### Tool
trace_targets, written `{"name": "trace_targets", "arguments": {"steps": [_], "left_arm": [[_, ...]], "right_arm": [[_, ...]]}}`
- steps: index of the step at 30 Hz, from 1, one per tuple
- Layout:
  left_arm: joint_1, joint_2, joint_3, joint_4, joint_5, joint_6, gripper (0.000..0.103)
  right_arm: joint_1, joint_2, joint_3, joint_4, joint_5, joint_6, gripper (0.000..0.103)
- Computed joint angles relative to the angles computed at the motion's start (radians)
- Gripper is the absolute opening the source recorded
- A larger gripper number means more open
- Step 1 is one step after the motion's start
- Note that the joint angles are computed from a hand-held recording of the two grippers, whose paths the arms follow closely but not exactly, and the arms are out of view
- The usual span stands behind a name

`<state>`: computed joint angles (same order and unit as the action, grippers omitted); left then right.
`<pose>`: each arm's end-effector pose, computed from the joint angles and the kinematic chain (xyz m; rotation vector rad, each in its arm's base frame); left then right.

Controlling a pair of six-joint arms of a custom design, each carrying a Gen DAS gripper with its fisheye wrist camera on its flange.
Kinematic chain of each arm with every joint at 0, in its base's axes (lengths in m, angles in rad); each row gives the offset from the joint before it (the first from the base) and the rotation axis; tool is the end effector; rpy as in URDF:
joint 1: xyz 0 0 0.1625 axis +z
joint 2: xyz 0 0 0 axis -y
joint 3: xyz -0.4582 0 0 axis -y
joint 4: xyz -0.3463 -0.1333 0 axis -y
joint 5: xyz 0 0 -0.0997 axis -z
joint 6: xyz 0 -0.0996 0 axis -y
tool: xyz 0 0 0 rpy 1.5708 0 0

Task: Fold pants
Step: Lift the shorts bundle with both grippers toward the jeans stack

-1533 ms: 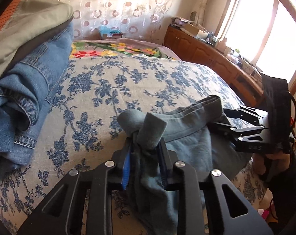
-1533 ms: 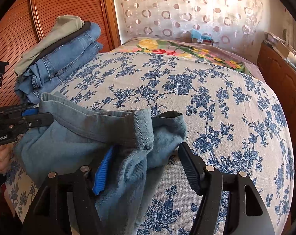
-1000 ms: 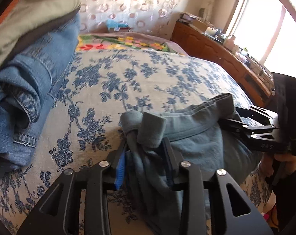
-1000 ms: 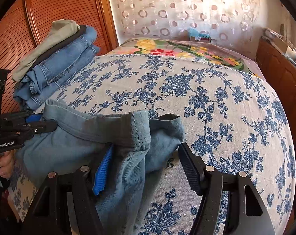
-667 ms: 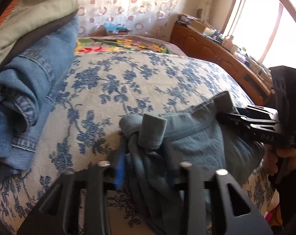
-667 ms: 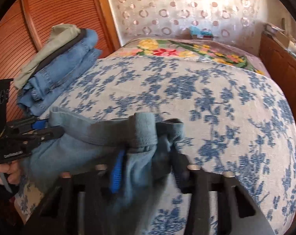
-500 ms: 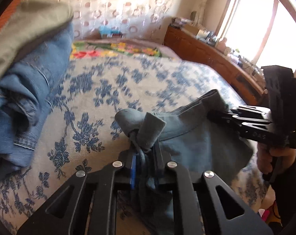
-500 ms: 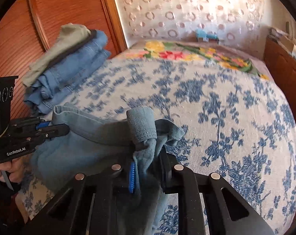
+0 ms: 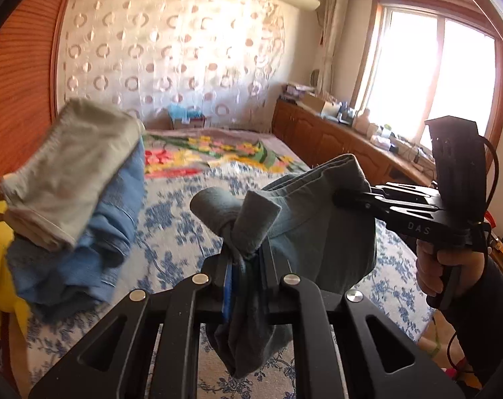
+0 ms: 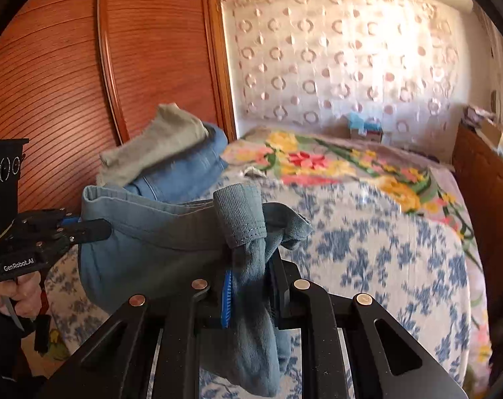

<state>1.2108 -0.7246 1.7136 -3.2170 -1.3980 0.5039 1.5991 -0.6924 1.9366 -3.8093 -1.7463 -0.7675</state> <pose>-0.0960 -0.6822 0.1601 1.0893 2.5591 -0.9281 0.1329 -0.5968 0.1571 0.8216 -2.2494 1.1343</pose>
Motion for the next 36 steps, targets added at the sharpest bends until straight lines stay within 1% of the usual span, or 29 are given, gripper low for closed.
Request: {"name": "trace_targets", "arguments": {"steps": [5, 12, 18, 22, 26, 32, 36], "left_arm": [[0.003, -0.009, -0.002, -0.052, 0.000, -0.001, 0.014], [0.013, 0.002, -0.050, -0.082, 0.026, -0.023, 0.014], [0.024, 0.003, -0.098, -0.079, 0.037, -0.041, 0.014], [0.026, 0.018, -0.146, -0.070, 0.070, -0.035, 0.014], [0.025, 0.015, -0.154, -0.093, 0.091, -0.031, 0.014], [0.033, 0.022, -0.186, -0.117, 0.105, -0.038, 0.014], [0.045, 0.032, -0.222, -0.118, 0.129, -0.053, 0.014]], "right_arm": [[0.033, -0.005, -0.017, 0.013, -0.001, -0.029, 0.018], [0.070, -0.001, -0.109, 0.124, -0.003, -0.065, 0.018], [0.084, 0.019, -0.231, 0.255, 0.012, -0.099, 0.018], [0.081, 0.030, -0.289, 0.311, 0.035, -0.123, 0.018], [0.075, 0.049, -0.364, 0.383, 0.057, -0.137, 0.018], [0.092, 0.096, -0.500, 0.491, 0.055, -0.186, 0.018], [0.112, 0.152, -0.630, 0.583, 0.041, -0.240, 0.018]]}}
